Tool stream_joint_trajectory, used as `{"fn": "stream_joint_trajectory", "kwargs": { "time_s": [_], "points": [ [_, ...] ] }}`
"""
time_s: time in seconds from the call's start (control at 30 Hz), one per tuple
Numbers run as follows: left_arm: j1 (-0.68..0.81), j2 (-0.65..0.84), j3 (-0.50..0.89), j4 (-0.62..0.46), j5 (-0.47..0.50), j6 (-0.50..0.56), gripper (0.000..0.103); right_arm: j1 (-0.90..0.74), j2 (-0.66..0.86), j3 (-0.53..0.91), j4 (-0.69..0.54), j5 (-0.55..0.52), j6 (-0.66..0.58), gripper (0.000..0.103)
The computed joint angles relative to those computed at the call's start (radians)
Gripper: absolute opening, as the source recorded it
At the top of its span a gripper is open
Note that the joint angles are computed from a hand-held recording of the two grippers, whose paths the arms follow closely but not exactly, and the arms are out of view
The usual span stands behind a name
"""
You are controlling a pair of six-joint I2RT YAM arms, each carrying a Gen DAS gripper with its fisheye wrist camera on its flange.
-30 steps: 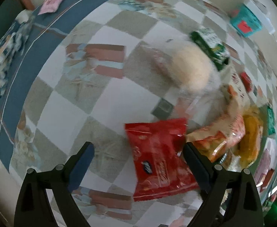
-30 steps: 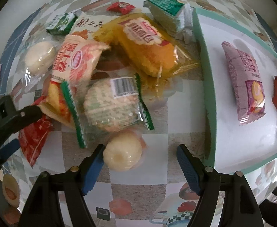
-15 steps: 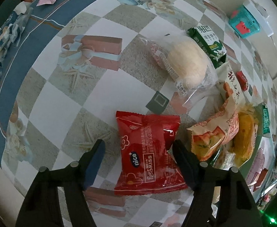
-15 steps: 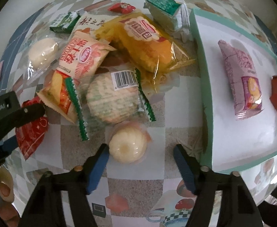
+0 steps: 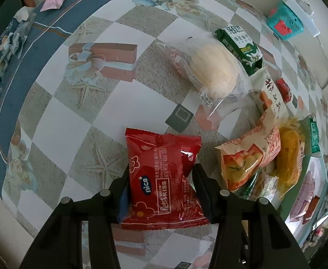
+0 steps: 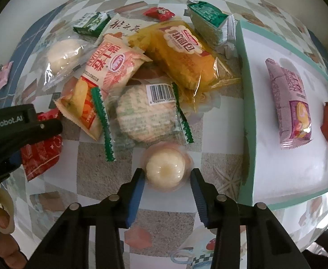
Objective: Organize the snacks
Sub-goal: 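Grasp the red nice pack with left tool while right tool grasps the cream bun cup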
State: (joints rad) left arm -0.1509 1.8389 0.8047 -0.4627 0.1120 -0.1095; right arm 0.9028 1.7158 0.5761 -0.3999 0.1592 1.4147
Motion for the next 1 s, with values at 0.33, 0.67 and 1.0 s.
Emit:
{"fn": "stream_joint_trajectory", "kwargs": {
  "time_s": [0.33,0.67,1.0],
  "points": [
    [-0.167,0.015,-0.014,0.048,-0.158,-0.082,0.054,0.002,0.046,0.048,-0.009,0.015,-0.054,0.045],
    [-0.296,0.020,0.005,0.022,-0.225,-0.184,0.054,-0.013,0.022,0.002,0.051,-0.007,-0.112,0.040],
    [-0.361,0.034,0.038,-0.027,-0.268,-0.287,0.053,-0.054,-0.057,-0.096,0.132,-0.020,-0.147,0.034]
  ]
}}
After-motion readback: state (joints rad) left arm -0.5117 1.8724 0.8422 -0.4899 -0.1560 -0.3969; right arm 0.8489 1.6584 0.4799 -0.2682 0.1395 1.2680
